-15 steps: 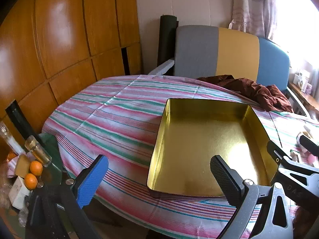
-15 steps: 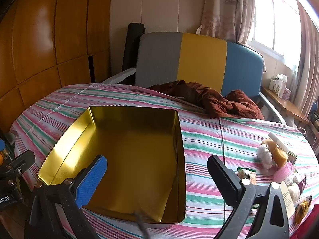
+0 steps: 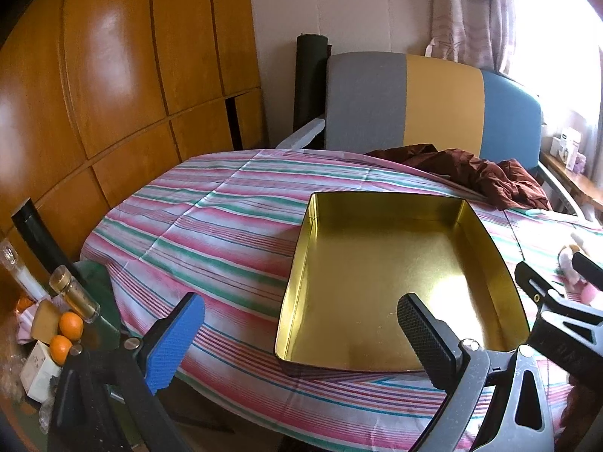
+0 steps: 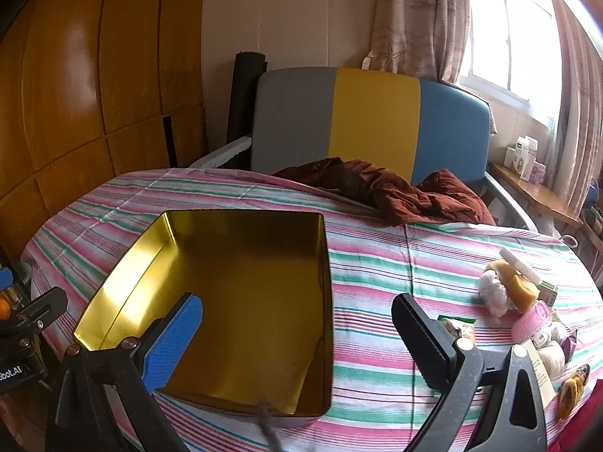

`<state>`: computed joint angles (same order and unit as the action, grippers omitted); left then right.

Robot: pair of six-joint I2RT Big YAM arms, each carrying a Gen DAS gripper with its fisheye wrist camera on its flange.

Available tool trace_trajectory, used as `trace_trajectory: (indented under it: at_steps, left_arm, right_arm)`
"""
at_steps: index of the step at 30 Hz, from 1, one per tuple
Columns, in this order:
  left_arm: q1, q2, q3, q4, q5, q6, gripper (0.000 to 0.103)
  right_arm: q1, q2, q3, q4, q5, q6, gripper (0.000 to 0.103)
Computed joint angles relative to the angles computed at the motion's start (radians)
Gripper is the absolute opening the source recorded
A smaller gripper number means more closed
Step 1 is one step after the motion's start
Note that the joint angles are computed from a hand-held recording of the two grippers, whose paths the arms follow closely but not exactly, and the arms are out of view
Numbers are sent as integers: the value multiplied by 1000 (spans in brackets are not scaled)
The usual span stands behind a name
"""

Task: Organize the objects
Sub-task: 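Move both tools from the gold tray toward the cluster of items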

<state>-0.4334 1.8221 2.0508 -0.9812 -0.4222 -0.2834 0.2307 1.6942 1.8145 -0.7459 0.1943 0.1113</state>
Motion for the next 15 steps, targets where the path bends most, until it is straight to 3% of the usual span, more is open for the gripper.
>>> trace_trajectory:
  at_steps: [8, 15]
  left_arm:
    - [-13, 0, -5, 19, 11, 30, 103]
    - [-13, 9, 10, 21, 106, 28, 103]
  right_arm:
    - [-46, -25, -23, 7, 7, 21, 103]
    - [-106, -48, -34, 11, 7, 42, 103]
